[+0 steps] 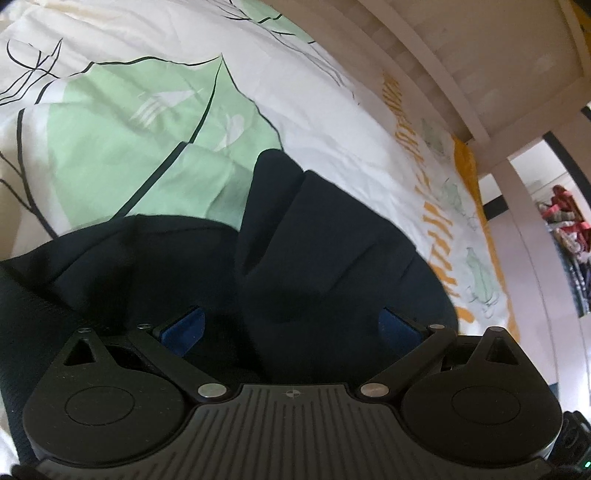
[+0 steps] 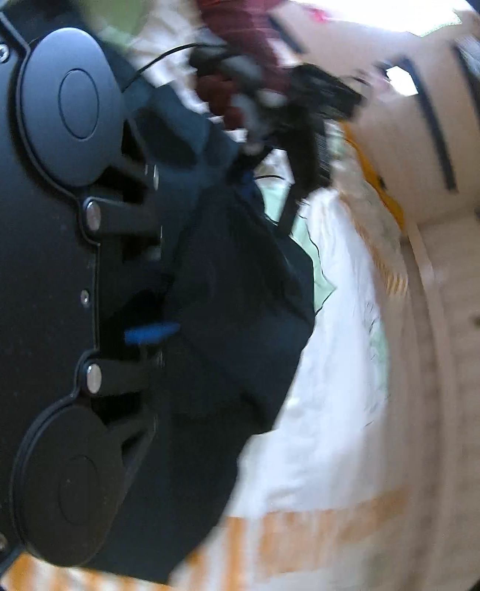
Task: Fold large clothes
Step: 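Close the right gripper on the hood edge while the left gripper closes on the hood, then lift the hood with both grippers, fold it over the hoodie body, open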
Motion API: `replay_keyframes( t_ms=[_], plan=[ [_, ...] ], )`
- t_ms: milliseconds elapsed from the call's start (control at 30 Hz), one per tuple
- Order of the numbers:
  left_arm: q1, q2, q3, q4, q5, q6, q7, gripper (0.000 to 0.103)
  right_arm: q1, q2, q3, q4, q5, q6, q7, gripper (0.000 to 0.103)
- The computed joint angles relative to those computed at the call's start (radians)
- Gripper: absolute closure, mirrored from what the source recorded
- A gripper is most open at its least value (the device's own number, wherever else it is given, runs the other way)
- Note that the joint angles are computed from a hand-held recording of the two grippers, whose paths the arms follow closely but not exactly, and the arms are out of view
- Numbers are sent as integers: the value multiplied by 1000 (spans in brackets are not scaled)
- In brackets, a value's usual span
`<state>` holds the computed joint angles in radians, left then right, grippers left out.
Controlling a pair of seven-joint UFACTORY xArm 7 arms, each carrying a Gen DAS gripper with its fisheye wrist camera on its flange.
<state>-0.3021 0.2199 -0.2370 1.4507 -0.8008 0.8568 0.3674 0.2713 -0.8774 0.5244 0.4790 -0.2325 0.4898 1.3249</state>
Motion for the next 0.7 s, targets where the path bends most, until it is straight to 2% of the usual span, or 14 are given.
replay_keyframes(
  t_ms=[67, 167, 233, 300, 333, 367, 400, 433, 467, 500, 567, 700],
  plan=[
    [0, 2, -1, -1, 3, 0, 10, 3, -15, -13, 17, -19, 32, -39, 83, 35],
    [-7, 8, -3, 1, 16, -9, 9, 25, -59, -21, 51, -40, 51, -116, 190, 35],
    [-3, 11, -8, 4, -1, 0, 17, 35, -94, -2, 73, -46, 56, -175, 249, 35],
    [3, 9, -11, -2, -34, 2, 28, 59, -141, 10, 99, -48, 53, -227, 304, 35],
    [-2, 5, -10, -7, -29, -10, 16, 65, -164, 13, 112, -50, 54, -250, 333, 35],
    [-7, -1, -9, -16, -25, -27, 9, 81, -192, 15, 128, -52, 59, -275, 371, 35],
    [-8, -8, -11, -25, -33, -40, 17, 89, -227, 22, 157, -50, 63, -300, 414, 35],
    [-7, -15, -14, -33, -51, -49, 34, 90, -250, 22, 169, -52, 68, -315, 446, 35],
    [-8, -29, -16, -48, -67, -67, 53, 95, -271, 22, 185, -52, 71, -325, 475, 38],
    [-12, -44, -17, -58, -74, -81, 69, 95, -282, 21, 192, -47, 70, -315, 492, 53],
    [-20, -80, -14, -75, -78, -98, 91, 95, -275, 42, 167, 2, 46, -207, 461, 86],
    [-36, -155, -1, -92, -117, -95, 120, 95, -268, 2, 128, 35, -27, -141, 414, 86]
  ],
)
